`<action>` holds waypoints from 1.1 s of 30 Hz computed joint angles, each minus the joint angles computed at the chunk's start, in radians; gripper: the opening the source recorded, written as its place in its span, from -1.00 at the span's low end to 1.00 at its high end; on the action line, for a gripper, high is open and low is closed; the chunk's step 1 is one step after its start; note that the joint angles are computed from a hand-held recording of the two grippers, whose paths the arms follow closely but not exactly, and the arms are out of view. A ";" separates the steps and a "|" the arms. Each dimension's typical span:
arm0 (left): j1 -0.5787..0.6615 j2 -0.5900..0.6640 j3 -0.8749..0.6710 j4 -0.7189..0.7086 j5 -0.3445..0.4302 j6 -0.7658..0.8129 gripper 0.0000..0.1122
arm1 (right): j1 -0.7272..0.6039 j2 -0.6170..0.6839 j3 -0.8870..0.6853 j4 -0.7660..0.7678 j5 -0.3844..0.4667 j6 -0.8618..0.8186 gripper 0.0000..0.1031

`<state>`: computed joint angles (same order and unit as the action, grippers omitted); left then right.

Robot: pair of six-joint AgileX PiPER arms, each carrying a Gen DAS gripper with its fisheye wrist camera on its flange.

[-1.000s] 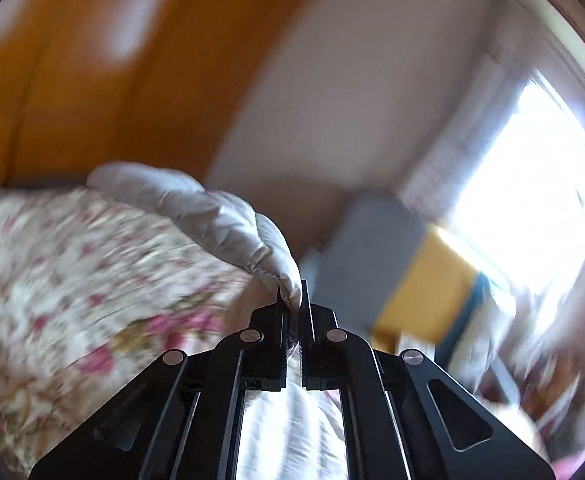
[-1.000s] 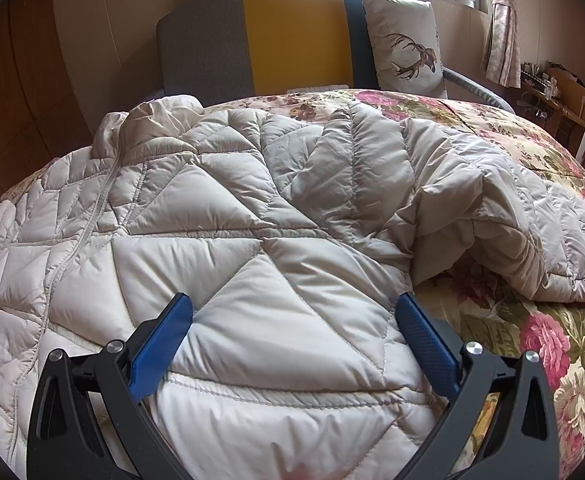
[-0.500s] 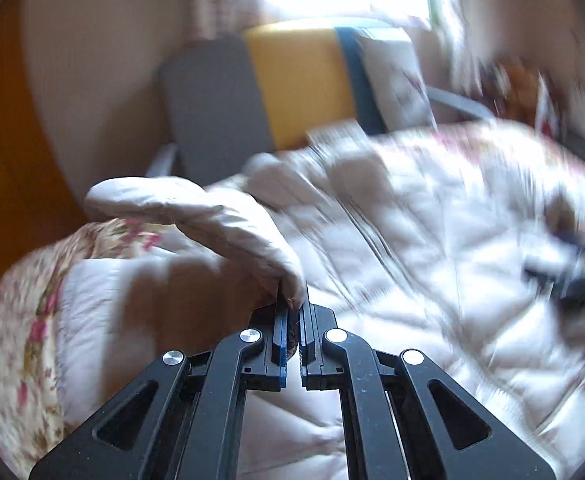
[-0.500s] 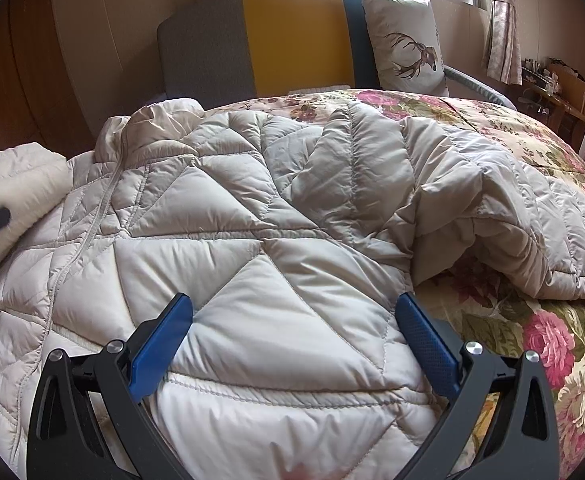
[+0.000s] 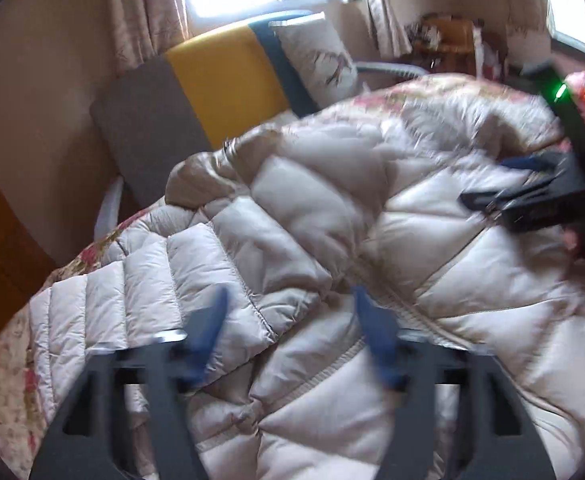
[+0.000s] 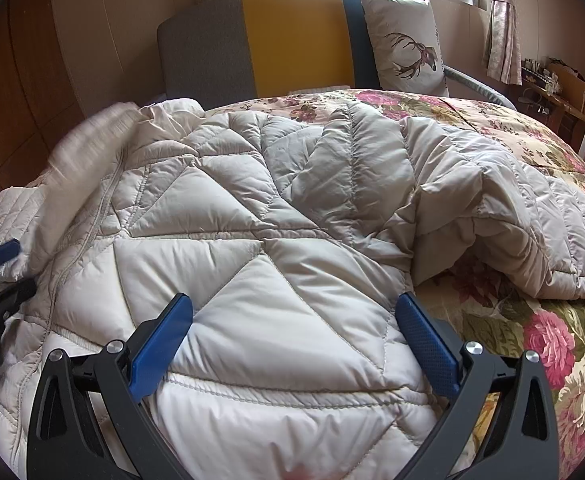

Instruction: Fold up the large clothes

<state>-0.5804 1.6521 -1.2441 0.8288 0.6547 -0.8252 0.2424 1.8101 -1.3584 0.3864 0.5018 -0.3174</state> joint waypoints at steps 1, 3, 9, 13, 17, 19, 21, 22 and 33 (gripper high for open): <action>0.002 -0.045 0.041 0.034 -0.028 -0.046 0.41 | 0.000 0.000 0.000 0.000 0.000 0.000 0.97; 0.020 -0.109 0.093 0.083 -0.045 -0.146 0.41 | 0.000 0.000 0.000 -0.001 0.000 0.001 0.97; 0.236 -0.213 0.199 0.126 -0.055 -0.511 0.04 | 0.001 0.000 0.000 -0.005 -0.002 0.004 0.97; 0.477 -0.214 0.246 -0.174 -0.127 -0.400 -0.14 | 0.012 -0.003 0.000 -0.056 -0.009 0.044 0.97; 0.533 -0.201 0.321 -0.180 -0.241 -0.369 -0.13 | 0.081 0.010 -0.056 -0.361 0.045 0.296 0.96; 0.535 -0.192 0.329 -0.157 -0.260 -0.390 -0.14 | 0.114 0.004 -0.092 -0.479 0.076 0.374 0.96; 0.532 -0.171 0.335 -0.104 -0.294 -0.457 -0.14 | 0.132 -0.008 -0.139 -0.438 0.072 0.346 0.96; 0.538 -0.175 0.347 -0.096 -0.317 -0.472 -0.13 | 0.130 0.000 -0.174 -0.357 0.086 0.287 0.96; 0.608 -0.200 0.426 -0.107 -0.428 -0.561 -0.14 | 0.257 0.347 -0.593 -0.525 0.342 0.409 0.96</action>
<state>0.0273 1.4517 -0.8185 0.7221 0.2263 -1.3862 0.4996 2.1570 -1.9518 -0.1383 0.8436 0.0912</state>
